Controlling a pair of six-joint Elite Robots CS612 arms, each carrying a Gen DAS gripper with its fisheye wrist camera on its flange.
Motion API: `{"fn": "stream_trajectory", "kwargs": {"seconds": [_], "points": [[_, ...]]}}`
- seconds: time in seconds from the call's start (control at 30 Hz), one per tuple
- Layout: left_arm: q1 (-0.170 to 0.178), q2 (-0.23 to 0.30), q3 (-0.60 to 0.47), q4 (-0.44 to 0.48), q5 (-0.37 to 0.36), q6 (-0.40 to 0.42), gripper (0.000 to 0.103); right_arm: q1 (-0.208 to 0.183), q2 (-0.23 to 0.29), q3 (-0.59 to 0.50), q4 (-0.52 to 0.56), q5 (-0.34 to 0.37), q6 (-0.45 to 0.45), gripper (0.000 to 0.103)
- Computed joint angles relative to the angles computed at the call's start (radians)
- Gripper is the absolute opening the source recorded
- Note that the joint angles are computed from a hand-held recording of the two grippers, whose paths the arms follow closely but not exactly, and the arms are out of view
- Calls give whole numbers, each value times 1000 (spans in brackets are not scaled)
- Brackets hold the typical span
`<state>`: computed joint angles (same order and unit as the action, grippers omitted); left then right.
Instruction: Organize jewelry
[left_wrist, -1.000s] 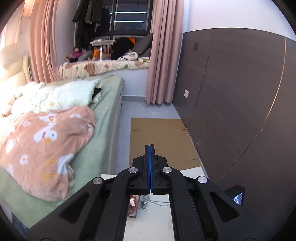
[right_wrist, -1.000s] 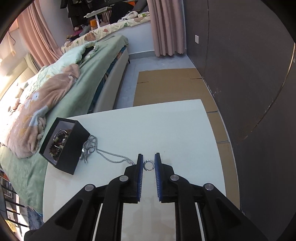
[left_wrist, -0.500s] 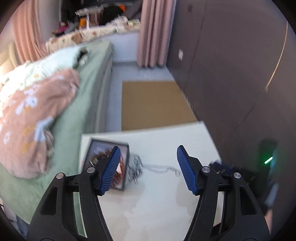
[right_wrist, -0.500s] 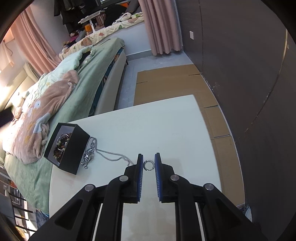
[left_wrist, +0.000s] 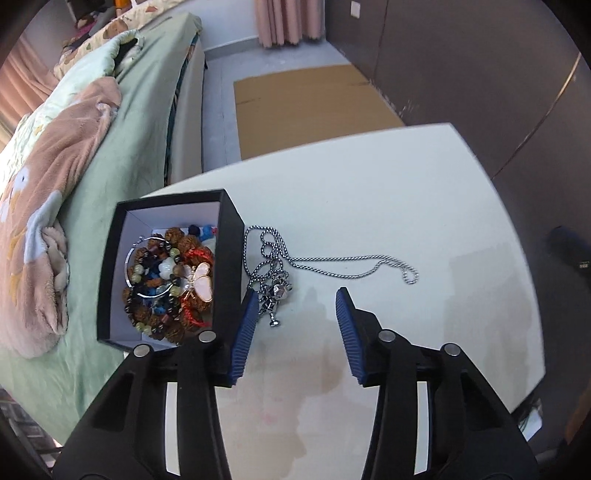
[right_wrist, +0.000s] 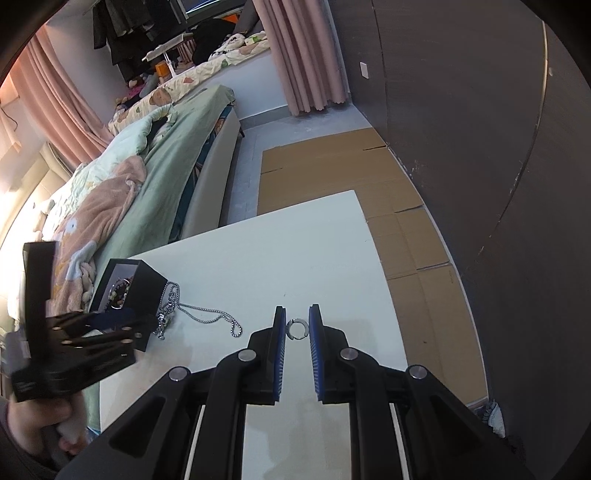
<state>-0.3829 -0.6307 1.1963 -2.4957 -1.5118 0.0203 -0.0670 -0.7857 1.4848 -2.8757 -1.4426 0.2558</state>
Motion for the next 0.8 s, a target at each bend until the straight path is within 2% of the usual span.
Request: {"fn": "stream_trajectory", "kwargs": {"seconds": [0.23, 0.4, 0.5, 0.6, 0.8], "points": [[-14, 38, -47, 56, 74, 27, 41, -2, -17, 24, -41, 10, 0, 13], [-25, 51, -52, 47, 128, 54, 33, -8, -24, 37, -49, 13, 2, 13], [-30, 60, -62, 57, 160, 59, 19, -9, -28, 43, -54, 15, 0, 13], [-27, 51, -56, 56, 133, 59, 18, -8, -30, 47, -57, 15, -1, 13], [-19, -6, 1, -48, 136, 62, 18, -7, -28, 43, -65, 22, -1, 13]]}}
